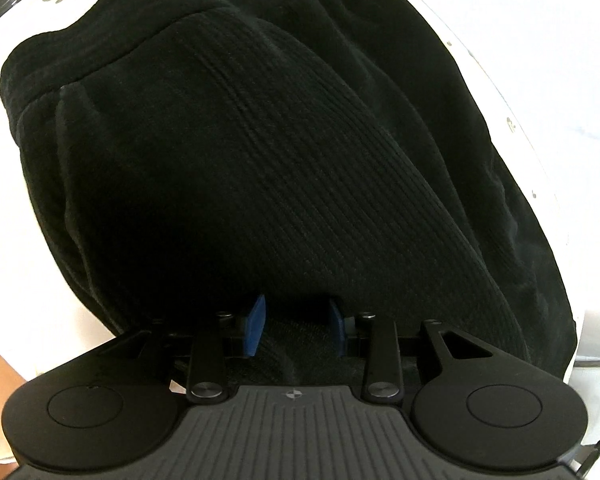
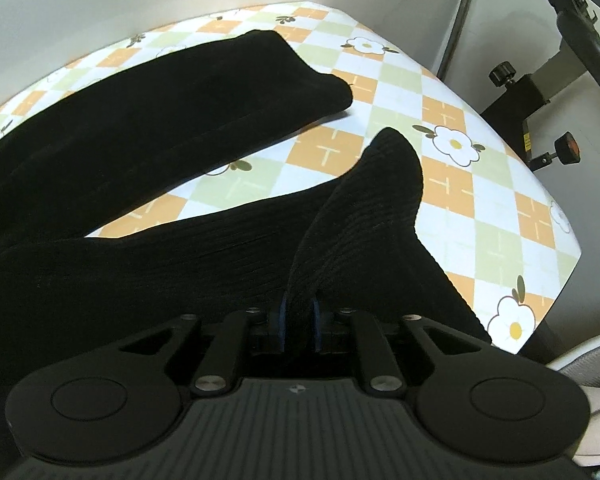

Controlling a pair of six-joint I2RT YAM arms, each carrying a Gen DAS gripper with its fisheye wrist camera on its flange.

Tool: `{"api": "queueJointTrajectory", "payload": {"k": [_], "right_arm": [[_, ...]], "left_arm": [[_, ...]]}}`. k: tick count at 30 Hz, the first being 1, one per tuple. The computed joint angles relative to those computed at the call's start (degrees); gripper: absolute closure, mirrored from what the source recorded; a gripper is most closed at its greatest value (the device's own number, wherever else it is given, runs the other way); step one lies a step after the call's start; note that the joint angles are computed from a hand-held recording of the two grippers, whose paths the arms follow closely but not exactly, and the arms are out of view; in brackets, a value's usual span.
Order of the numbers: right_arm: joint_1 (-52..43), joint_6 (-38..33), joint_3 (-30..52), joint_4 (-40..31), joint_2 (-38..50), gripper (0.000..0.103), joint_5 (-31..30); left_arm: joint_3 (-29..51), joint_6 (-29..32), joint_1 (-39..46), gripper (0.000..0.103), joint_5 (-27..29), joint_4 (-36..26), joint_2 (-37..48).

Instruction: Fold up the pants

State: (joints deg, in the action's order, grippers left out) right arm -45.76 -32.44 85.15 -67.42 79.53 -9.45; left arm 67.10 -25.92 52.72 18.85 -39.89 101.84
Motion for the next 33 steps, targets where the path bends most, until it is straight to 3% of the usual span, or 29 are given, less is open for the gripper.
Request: {"api": "queueJointTrajectory", "payload": {"k": [4,7,12,22,26,29,33], "right_arm": [[0.6,1.7,3.5,-3.3,-0.9,0.065,-4.0],[1.8,1.6,7.5,-5.9,-0.6,0.065,-10.4],[9.1,6.0,14.9,-5.9,-0.2,0.066,-16.9],[24.0,14.5,26.5,3.6,9.0,0.065,-23.2],[27.7,9.8,28.1,4.2,14.2,0.065,-24.4],[30.3,2.3,31.3,-1.0,20.0,0.066,-23.5],[32.7,-3.6,29.5,-3.0,24.5,0.066,-20.7]], "left_arm": [[-1.2,0.6,1.5,0.069,1.0,-0.3,-0.9],[-4.6,-0.7,1.4,0.069,1.4,0.6,-3.9],[-4.8,-2.0,1.9,0.073,1.9,1.9,-2.2],[-3.3,-3.1,1.1,0.077,-1.7,-1.9,-2.6],[-2.0,-6.2,-1.4,0.077,-4.5,-2.2,-2.0],[-1.4,-8.7,-3.4,0.077,-7.0,-2.1,-1.5],[0.5,-14.2,-7.2,0.077,-11.5,-3.2,-0.4]]}}
